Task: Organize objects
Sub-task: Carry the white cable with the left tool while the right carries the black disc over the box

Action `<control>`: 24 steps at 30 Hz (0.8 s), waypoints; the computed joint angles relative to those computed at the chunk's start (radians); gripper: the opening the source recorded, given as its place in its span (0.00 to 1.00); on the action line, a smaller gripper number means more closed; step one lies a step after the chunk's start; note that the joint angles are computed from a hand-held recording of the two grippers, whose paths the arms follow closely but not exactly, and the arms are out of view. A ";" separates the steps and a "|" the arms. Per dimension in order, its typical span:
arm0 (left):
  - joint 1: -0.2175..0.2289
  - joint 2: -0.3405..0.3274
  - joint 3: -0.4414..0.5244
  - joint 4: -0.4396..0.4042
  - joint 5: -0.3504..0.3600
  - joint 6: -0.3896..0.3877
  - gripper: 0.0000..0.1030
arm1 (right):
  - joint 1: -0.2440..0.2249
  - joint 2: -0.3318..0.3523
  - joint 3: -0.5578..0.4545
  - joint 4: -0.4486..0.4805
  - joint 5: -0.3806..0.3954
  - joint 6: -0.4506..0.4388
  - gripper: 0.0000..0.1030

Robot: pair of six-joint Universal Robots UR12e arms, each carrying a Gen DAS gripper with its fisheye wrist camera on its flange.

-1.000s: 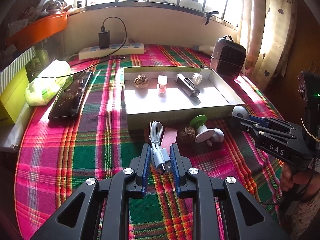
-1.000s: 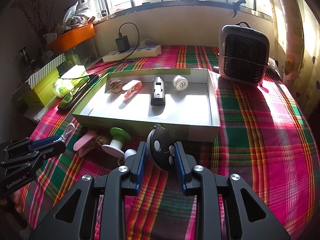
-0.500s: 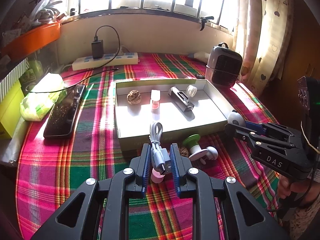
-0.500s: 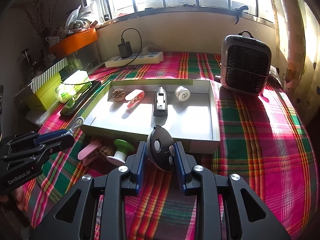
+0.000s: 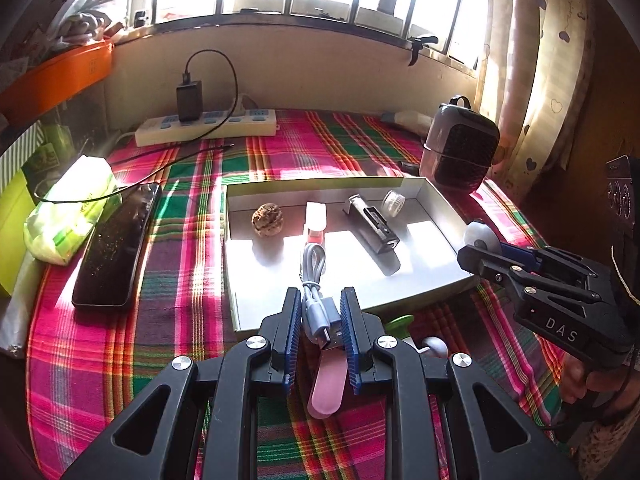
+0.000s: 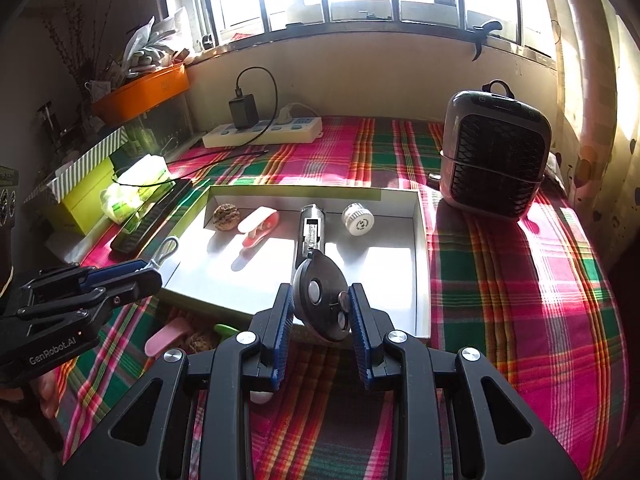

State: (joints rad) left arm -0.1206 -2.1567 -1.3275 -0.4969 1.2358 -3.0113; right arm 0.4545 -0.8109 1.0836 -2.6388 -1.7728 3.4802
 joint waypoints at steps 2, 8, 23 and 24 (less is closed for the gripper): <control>-0.001 -0.009 0.014 -0.004 0.001 -0.001 0.18 | -0.004 0.006 -0.012 0.009 0.001 -0.003 0.28; 0.001 -0.035 0.058 -0.027 0.003 -0.019 0.18 | -0.014 0.021 -0.042 0.035 0.004 -0.006 0.28; -0.007 -0.103 0.164 -0.101 0.027 -0.032 0.18 | -0.031 0.069 -0.126 0.103 0.004 -0.021 0.28; -0.008 -0.106 0.169 -0.102 0.031 -0.030 0.18 | -0.032 0.072 -0.130 0.107 0.005 -0.021 0.28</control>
